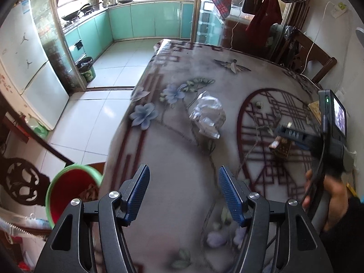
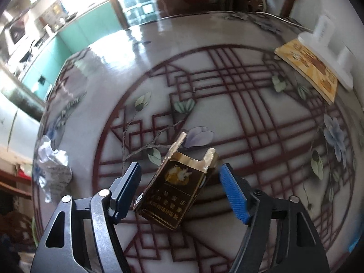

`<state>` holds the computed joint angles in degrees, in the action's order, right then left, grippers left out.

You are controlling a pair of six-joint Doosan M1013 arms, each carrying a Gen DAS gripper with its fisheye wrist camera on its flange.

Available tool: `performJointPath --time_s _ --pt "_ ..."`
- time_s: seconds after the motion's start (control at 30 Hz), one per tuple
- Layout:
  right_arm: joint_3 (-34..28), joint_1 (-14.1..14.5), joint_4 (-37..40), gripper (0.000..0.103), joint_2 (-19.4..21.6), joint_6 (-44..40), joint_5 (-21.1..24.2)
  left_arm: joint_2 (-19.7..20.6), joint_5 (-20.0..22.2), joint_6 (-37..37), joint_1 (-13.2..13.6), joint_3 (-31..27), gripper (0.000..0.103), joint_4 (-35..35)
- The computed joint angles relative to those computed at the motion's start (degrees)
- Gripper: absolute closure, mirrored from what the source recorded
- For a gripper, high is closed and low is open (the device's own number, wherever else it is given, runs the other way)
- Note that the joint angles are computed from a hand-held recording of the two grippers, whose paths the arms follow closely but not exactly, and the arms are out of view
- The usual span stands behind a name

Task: Collect trash
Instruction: 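Grasp gold cigarette box with right tool while left tool grasps crumpled foil, then carry cigarette box and foil over the red bucket and release them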

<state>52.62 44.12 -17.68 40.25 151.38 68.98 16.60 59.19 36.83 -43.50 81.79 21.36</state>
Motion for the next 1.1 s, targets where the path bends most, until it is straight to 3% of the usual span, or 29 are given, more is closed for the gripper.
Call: performJointPath --time_s 0.1,0.27,0.47,0.57,0.67,0.77,1.1 --pt "0.5 -0.4 1.8 0.057 0.0 -2.8 -0.8 2.6 -1.3 2.2 1.0 -2.6 0.041 -1.1" --pt "3.1 -0.6 2.5 0.063 -1.7 -3.3 -4.4 7.2 -2.6 3.4 2.6 -7.0 0.041 -1.3" --pt "5.1 -0.4 1.8 0.064 -3.3 -4.6 -6.4 12.5 -1.5 5.3 4.7 -11.5 0.04 -4.9" --pt "4.4 -0.1 1.1 0.064 -2.9 -5.3 -5.7 13.5 -4.8 6.7 5.5 -11.6 0.037 -7.5" --pt "4.2 -0.4 2.4 0.064 -2.7 -5.4 -5.7 15.0 -3.4 9.5 5.9 -13.0 0.038 -10.1" --pt "4.3 -0.7 3.5 0.064 -2.6 -5.5 -5.6 14.8 -5.3 9.4 6.2 -12.1 0.06 -10.8" --pt "3.3 1.0 1.1 0.064 -3.5 -6.6 -4.1 9.7 -7.4 8.4 4.7 -7.9 0.061 -6.9"
